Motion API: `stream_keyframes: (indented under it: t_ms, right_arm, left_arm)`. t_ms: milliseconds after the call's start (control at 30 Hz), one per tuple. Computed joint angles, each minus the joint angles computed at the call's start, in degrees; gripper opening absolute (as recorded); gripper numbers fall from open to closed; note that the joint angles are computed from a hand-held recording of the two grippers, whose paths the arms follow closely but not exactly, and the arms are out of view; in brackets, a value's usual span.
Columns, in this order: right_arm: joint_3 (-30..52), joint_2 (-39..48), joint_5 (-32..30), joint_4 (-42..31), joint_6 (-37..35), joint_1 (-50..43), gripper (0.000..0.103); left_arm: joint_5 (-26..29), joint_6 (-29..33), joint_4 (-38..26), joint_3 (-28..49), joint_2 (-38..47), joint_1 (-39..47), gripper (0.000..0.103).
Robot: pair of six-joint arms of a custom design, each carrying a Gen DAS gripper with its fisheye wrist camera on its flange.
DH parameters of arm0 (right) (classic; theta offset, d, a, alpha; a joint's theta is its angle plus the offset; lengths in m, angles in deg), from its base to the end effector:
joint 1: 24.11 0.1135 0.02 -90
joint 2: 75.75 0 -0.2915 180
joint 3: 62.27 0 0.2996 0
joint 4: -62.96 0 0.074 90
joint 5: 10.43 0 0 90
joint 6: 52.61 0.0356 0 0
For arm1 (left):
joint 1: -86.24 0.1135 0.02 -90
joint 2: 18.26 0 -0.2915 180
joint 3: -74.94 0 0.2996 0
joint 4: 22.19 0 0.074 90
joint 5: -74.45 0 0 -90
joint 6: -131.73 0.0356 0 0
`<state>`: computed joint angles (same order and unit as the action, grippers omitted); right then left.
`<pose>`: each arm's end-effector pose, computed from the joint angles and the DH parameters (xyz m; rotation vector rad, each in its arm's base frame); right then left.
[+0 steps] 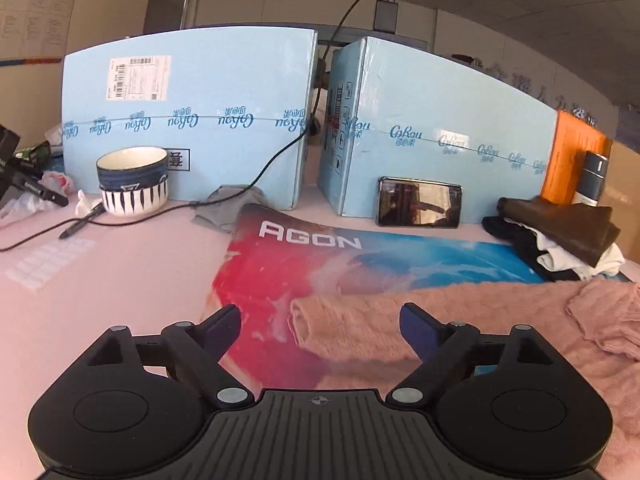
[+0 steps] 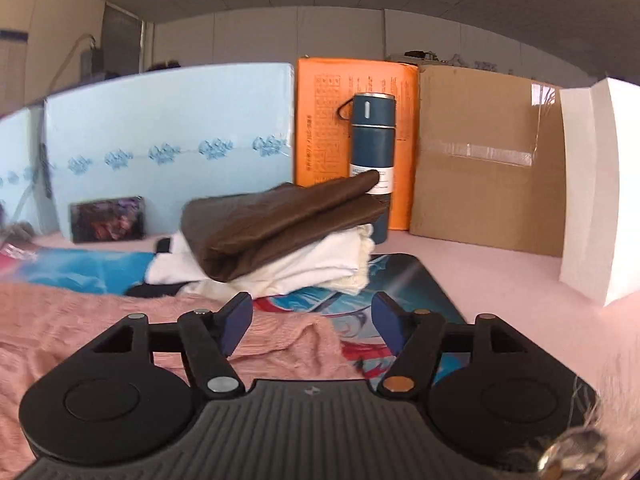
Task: Fold clothes
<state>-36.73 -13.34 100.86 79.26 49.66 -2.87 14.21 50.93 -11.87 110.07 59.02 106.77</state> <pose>0.2144 0.0695 0.1544 0.0975 1.9020 0.0373 0.2563 0.0771 0.1415 0.0983 2.0520 -0.2319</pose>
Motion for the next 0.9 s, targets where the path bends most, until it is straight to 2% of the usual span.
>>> stream_keyframes:
  t_ms: [100, 133, 167, 200, 267, 300, 333, 367, 400, 467, 500, 533, 567, 633, 733, 800, 867, 900]
  right_arm:
    - [-3.6, -7.4, -2.9, -1.8, 3.1, 3.6, 0.074]
    - [-4.2, -8.6, -3.2, -2.1, 3.6, 5.0, 0.074]
    - [-4.7, -9.7, -3.5, -2.5, 4.2, 6.5, 0.074]
    - [-5.3, -10.8, -3.7, -2.7, 4.8, 8.0, 0.074]
    - [-5.9, -11.6, -3.4, -2.9, 5.1, 11.2, 0.075]
    - [-5.7, -10.5, -3.1, -2.6, 4.7, 12.6, 0.075]
    - [-5.6, -9.0, -4.1, -1.4, 4.8, 13.4, 0.075]
    - [-5.4, -7.1, -6.4, 0.3, 5.6, 13.6, 0.075]
    - [-4.6, -4.3, -8.8, 2.1, 6.2, 13.3, 0.075]
    - [-2.3, 2.0, -13.3, 5.1, 6.9, 12.7, 0.075]
    - [-1.0, 4.9, -15.5, 6.3, 7.3, 12.4, 0.075]
    - [0.6, 7.8, -16.7, 6.6, 7.8, 12.2, 0.073]
    - [2.6, 10.6, -17.4, 6.3, 8.4, 12.0, 0.072]
    - [6.3, 15.4, -18.8, 5.2, 9.6, 11.6, 0.066]
    - [9.4, 19.7, -19.2, 3.7, 10.7, 11.6, 0.052]
    - [9.8, 20.9, -19.0, 3.4, 11.1, 11.6, 0.045]
    - [8.9, 20.6, -19.2, 4.3, 11.3, 11.3, 0.038]
    - [8.4, 20.3, -19.3, 4.8, 11.3, 11.2, 0.032]
  left_arm:
    - [0.9, 4.9, -3.4, -2.6, -2.9, -0.5, 0.085]
    - [-0.8, 7.6, -3.9, -3.4, -3.8, -1.7, 0.049]
    - [-3.0, 9.7, -3.8, -4.0, -4.2, -3.1, 0.003]
    - [-5.3, 11.1, -3.2, -4.5, -4.2, -4.4, 0.000]
    - [-10.6, 12.6, 1.1, -6.0, -3.4, -6.3, 0.000]
    - [-14.9, 12.4, 3.6, -6.4, -2.7, -7.5, 0.000]
    - [-19.6, 11.5, 5.6, -6.6, -1.9, -8.6, 0.000]
    - [-21.9, 10.3, 6.4, -6.7, -1.7, -8.7, 0.000]
    - [-23.1, 9.1, 6.4, -6.8, -1.9, -8.5, 0.000]
    - [-25.5, 6.6, 8.0, -8.6, -4.4, -9.4, 0.009]
    - [-24.3, 6.1, 7.5, -9.5, -6.6, -9.7, 0.012]
    - [-21.6, 6.2, 6.1, -10.1, -8.9, -9.4, 0.027]
    - [-18.9, 6.3, 4.6, -10.7, -11.2, -9.2, 0.061]
    - [-16.3, 6.2, 2.9, -10.2, -11.3, -9.0, 0.097]
    - [-14.9, 4.2, 2.0, -8.4, -7.5, -8.5, 0.096]
    - [-11.8, 3.4, 1.8, -7.3, -4.1, -7.4, 0.090]
    - [-7.7, 3.7, 4.5, -8.3, -2.4, -6.5, 0.031]
    - [-6.0, 3.7, 5.3, -9.0, -2.5, -6.3, 0.018]
